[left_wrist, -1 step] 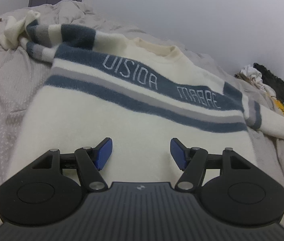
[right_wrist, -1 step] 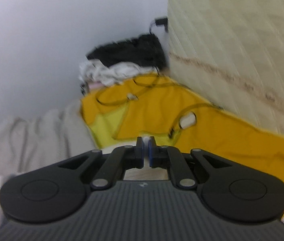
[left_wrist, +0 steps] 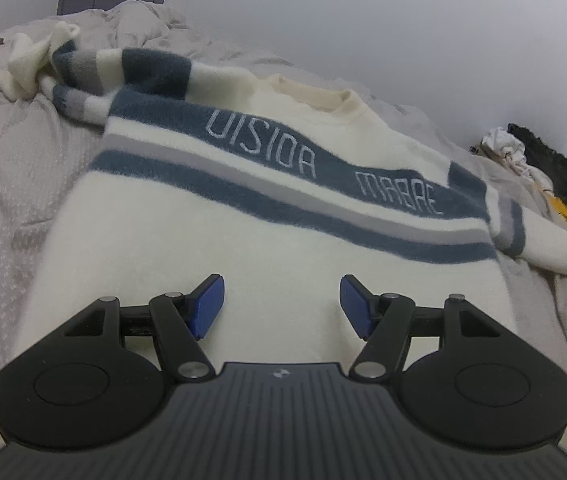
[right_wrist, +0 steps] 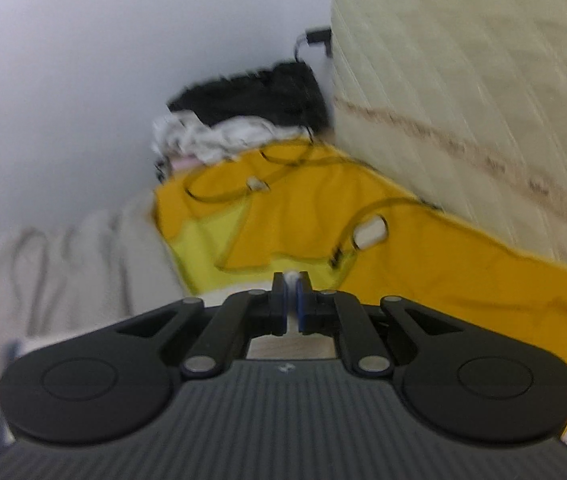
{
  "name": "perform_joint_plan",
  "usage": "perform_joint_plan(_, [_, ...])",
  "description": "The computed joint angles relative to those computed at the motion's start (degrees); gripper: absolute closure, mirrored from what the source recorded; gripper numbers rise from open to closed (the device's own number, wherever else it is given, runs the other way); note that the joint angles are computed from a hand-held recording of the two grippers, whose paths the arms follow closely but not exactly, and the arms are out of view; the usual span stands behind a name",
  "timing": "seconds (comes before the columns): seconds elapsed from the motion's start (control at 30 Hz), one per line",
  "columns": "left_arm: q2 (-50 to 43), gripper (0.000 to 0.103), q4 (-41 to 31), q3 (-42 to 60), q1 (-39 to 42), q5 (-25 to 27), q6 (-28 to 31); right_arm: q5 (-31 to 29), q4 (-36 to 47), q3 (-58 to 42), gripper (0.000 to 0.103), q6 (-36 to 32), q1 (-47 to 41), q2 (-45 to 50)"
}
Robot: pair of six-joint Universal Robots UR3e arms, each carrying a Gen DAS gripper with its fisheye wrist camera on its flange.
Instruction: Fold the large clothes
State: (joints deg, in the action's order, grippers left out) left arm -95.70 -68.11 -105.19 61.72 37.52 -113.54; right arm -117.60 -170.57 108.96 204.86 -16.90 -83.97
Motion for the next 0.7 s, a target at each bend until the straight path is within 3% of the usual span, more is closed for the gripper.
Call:
perform_joint_plan(0.13, [-0.41,0.034,1.84,-0.27,-0.48,0.32,-0.41,3.16,-4.29,4.81,0.095,-0.83,-2.64,0.40])
perform_joint_plan(0.4, [0.93,0.034,0.87,-1.03,-0.22,0.19,1.83,2.12,-0.97,2.33,0.091,-2.21,-0.46,-0.55])
perform_joint_plan(0.47, [1.46,0.034,-1.39,-0.57,0.45,-0.37,3.42,1.60,1.44,1.10,0.077,-3.08,0.68,-1.67])
perform_joint_plan(0.53, [1.85,0.034,-4.35,0.29,1.18,-0.87,5.44,0.31,3.55,0.08,0.038,-3.78,2.76,-3.14])
perform_joint_plan(0.6, [2.86,0.034,-7.65,0.61,2.30,-1.54,7.84,-1.89,3.53,-0.59,0.031,-4.45,5.56,-3.99])
perform_joint_plan(0.7, [4.61,0.034,-16.28,1.97,4.38,-2.16,12.78,-2.08,7.74,-2.85,0.031,-3.20,10.45,-6.16])
